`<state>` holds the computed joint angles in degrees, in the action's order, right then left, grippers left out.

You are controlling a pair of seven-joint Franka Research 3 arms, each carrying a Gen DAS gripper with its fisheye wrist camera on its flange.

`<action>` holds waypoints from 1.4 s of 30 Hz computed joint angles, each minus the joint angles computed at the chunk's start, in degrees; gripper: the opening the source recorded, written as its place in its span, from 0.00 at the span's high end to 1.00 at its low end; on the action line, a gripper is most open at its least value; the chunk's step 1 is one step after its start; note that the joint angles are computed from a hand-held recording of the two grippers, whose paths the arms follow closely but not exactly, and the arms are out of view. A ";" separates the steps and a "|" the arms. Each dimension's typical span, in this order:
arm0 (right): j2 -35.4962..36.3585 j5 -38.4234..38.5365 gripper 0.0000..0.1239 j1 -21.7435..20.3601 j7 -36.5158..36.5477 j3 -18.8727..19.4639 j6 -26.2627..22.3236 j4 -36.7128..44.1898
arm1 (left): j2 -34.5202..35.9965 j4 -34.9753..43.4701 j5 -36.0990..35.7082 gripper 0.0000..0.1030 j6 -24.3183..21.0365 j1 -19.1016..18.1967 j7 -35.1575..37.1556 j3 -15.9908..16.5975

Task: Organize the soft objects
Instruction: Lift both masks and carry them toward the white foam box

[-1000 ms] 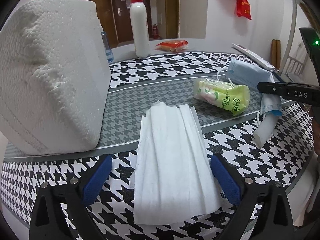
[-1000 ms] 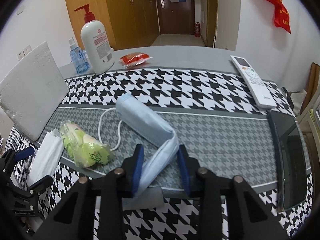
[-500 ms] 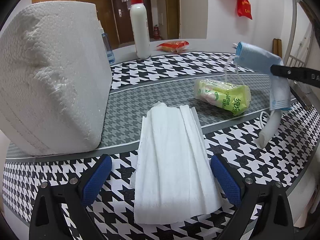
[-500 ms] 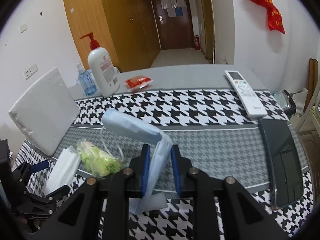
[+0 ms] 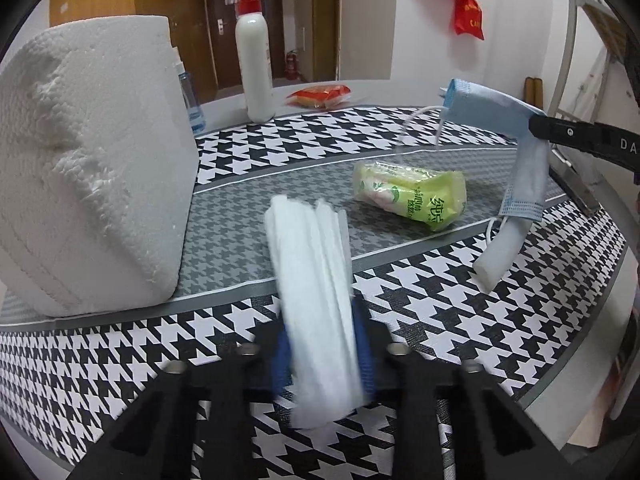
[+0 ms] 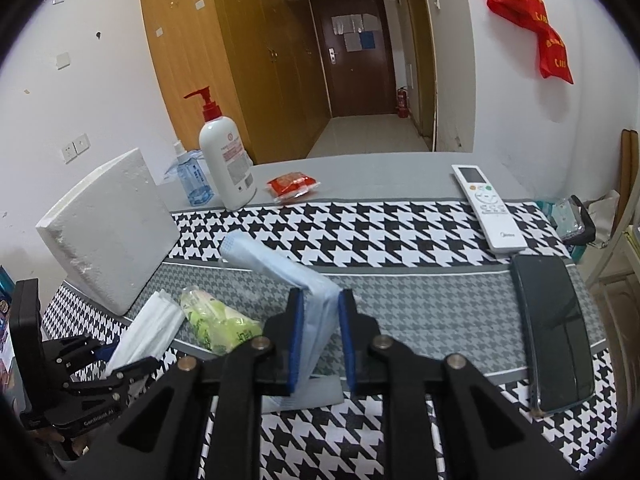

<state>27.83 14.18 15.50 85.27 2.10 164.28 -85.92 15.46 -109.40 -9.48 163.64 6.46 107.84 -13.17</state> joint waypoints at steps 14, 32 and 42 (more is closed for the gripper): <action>6.07 -3.40 0.85 0.59 7.10 -2.50 -11.22 8.32 | -1.32 -1.52 -6.38 0.90 2.41 2.23 6.50 -2.37; 6.03 2.02 0.89 -2.58 2.69 1.52 -8.52 7.22 | -0.56 -0.81 -7.55 0.90 2.33 2.29 7.80 -2.60; 2.90 5.45 0.89 -2.87 -1.62 3.11 -3.11 4.30 | -1.82 -2.00 -8.95 0.90 4.68 2.73 9.32 -3.07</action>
